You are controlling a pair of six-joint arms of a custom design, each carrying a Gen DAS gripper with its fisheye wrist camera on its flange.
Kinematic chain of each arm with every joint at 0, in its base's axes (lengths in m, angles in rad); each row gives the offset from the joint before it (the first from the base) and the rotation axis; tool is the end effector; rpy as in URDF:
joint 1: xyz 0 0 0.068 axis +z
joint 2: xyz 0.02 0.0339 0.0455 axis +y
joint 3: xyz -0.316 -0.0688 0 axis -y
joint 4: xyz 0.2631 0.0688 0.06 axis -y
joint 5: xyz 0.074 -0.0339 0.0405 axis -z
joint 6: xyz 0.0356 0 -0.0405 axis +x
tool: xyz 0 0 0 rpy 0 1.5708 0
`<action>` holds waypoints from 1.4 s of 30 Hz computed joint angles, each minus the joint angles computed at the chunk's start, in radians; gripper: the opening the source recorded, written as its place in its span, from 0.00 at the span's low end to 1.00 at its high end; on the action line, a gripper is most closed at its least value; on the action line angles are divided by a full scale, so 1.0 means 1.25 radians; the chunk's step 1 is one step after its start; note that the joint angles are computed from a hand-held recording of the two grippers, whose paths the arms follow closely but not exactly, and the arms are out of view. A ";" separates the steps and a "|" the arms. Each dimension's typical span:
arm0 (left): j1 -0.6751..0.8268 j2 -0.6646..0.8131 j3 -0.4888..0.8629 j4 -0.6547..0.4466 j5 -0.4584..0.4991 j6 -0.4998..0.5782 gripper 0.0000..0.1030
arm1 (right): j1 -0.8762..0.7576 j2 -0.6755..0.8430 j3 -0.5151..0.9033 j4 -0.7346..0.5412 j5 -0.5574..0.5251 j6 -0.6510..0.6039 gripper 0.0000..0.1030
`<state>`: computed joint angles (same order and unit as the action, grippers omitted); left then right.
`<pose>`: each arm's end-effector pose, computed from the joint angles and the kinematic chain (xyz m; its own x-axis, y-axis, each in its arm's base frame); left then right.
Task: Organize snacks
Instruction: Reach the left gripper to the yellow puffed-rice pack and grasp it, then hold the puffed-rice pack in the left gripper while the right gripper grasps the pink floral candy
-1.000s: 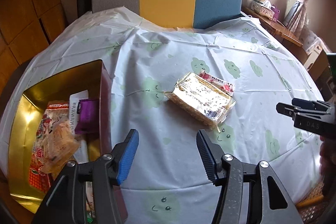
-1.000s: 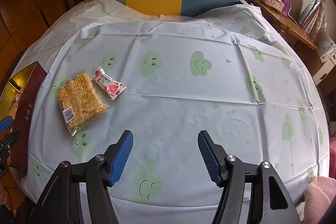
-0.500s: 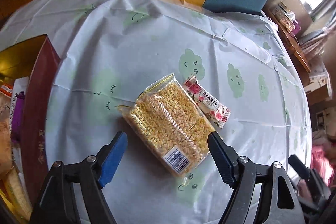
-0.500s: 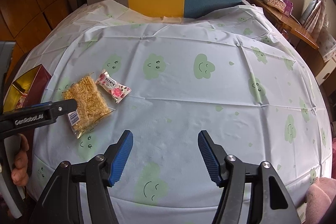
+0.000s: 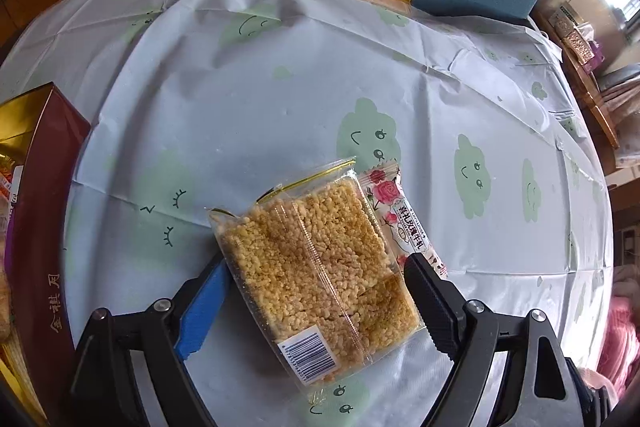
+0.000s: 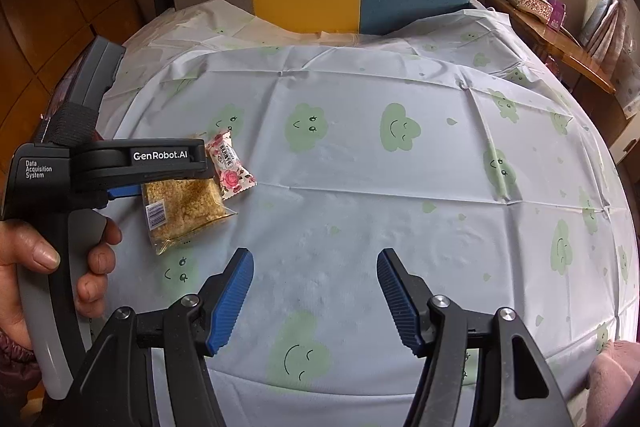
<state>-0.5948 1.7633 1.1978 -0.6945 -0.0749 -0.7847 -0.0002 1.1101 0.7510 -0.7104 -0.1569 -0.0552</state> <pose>0.3065 -0.2041 0.2291 -0.9394 -0.2152 -0.2667 -0.1752 0.9705 -0.1657 0.1994 0.0055 0.2645 -0.8715 -0.0543 -0.4874 -0.1232 0.9862 0.1103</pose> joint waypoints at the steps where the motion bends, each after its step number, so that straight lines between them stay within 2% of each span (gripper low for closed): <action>1: -0.001 0.009 0.009 -0.008 -0.003 -0.001 0.85 | -0.002 0.001 0.000 0.000 -0.001 0.000 0.64; 4: -0.028 0.076 0.075 -0.045 -0.040 0.030 0.93 | -0.001 0.007 0.001 0.001 0.003 0.002 0.64; 5: -0.046 0.091 0.092 -0.061 -0.069 0.050 0.94 | -0.001 0.006 0.001 0.002 0.003 0.002 0.64; 6: -0.061 0.092 0.093 -0.059 -0.089 0.069 0.89 | -0.001 0.006 0.000 0.002 0.003 0.002 0.64; 10: -0.079 0.021 0.013 -0.010 -0.091 0.089 0.77 | -0.011 0.013 -0.003 0.002 0.003 0.000 0.64; 15: -0.119 -0.140 -0.169 0.079 -0.085 0.163 0.76 | -0.013 0.015 -0.004 0.002 0.006 0.000 0.64; 17: -0.150 -0.192 -0.231 0.087 -0.083 0.190 0.76 | -0.009 0.019 -0.005 0.002 0.014 0.000 0.64; 20: -0.190 -0.270 -0.317 0.127 -0.110 0.188 0.77 | -0.007 0.027 -0.007 0.003 0.026 -0.001 0.64; 24: -0.187 -0.332 -0.401 0.207 -0.113 0.194 0.79 | -0.003 0.043 -0.011 0.004 0.049 0.003 0.64; 31: -0.251 -0.321 -0.434 0.263 -0.212 0.189 0.80 | -0.006 0.066 -0.017 0.011 0.084 0.008 0.64; 42: -0.264 -0.340 -0.477 0.330 -0.240 0.188 0.80 | 0.015 0.077 -0.027 0.031 0.111 0.009 0.64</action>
